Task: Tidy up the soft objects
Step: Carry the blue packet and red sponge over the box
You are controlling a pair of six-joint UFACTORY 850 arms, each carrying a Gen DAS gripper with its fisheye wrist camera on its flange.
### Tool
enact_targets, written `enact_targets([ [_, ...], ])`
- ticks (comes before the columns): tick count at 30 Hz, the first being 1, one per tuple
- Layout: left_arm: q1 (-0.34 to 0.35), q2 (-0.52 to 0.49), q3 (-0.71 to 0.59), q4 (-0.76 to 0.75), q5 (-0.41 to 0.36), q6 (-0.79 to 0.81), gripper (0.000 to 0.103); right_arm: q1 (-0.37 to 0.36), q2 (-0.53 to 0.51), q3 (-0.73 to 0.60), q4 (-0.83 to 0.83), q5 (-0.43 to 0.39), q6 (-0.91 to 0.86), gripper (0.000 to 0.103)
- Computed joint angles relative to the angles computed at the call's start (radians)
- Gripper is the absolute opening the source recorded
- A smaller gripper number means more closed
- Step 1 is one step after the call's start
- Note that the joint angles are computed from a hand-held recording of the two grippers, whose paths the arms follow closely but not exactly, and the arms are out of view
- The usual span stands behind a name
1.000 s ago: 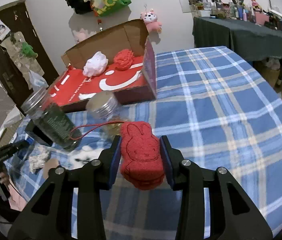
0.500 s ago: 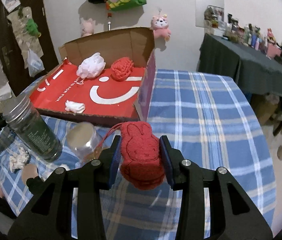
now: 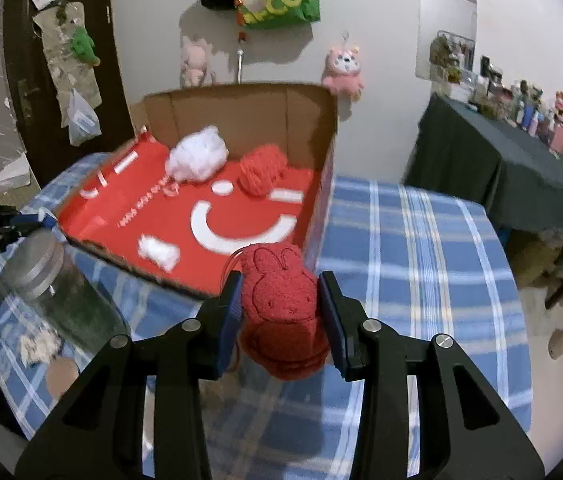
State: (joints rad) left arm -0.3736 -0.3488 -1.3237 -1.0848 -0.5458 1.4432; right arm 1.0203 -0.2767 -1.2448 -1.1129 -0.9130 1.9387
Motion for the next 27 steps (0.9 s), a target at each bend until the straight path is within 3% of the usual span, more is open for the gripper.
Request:
enact_targets([
  [4,-0.03,-0.022,-0.06,0.057,-0.002,-0.079,0.017,-0.021,-0.017,-0.053,-0.018,-0.001,-0.054,0.037],
  [11,-0.104,-0.14,-0.25,0.327,-0.011,-0.436,0.017,-0.095,-0.133,-0.248,0.062,0.015,-0.245,0.037],
  [19,-0.172,-0.306,-0.478,0.69,-0.061,-0.836,0.017,-0.202,-0.339,-0.528,0.369,-0.032,-0.571,0.037],
  [27,-0.192,-0.441,-0.662,0.897,-0.145,-1.048,0.017,-0.27,-0.459,-0.689,0.586,-0.121,-0.782,0.037],
])
